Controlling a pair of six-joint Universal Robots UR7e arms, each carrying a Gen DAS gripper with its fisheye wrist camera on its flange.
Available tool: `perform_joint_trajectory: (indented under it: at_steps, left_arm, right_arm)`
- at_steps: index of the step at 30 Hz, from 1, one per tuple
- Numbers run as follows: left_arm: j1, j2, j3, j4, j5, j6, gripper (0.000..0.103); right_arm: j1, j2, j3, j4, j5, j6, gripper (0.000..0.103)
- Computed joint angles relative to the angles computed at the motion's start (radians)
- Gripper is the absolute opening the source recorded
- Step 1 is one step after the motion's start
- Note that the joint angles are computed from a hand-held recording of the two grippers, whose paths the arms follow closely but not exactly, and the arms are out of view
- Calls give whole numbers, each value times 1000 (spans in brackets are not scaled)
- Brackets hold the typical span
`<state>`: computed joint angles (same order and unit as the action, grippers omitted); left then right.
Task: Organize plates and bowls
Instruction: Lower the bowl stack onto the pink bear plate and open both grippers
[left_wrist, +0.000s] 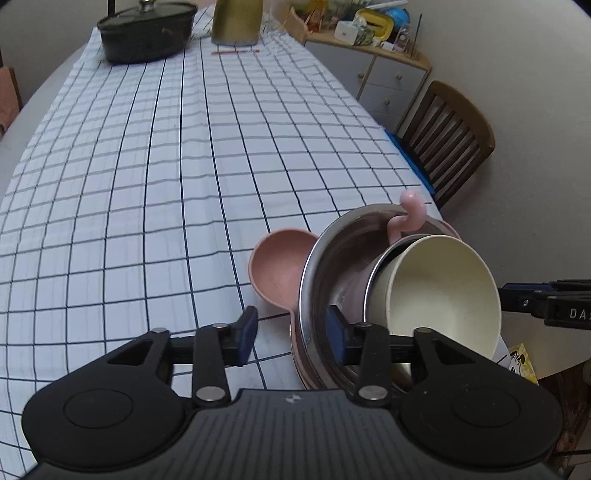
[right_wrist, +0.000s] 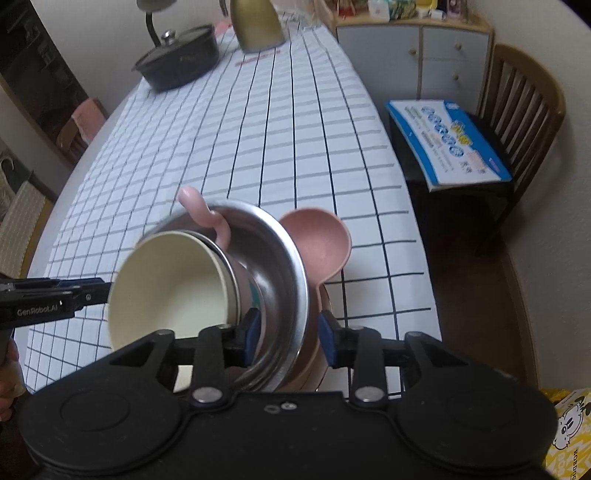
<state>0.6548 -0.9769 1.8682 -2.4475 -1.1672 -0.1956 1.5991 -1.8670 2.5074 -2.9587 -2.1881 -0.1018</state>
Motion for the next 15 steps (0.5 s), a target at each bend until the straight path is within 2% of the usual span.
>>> perform_joint_trajectory:
  at_steps: [2,6,10,15]
  left_arm:
    - [-6,-31,26,-31,-4,29,55]
    - [-18,-88,67,-65,-4,71,56]
    - [-29,-116,90,-85,-1,122,60]
    - [-47,-148,123,-121,15,165,60]
  right_arm:
    - [30,-11,14,-29,-11,14,40]
    - [116,-17,49,-114,-61,21,53]
    - [195,25,78,-224,-140,24,65]
    - [231,88,92,-315,-211,59,67]
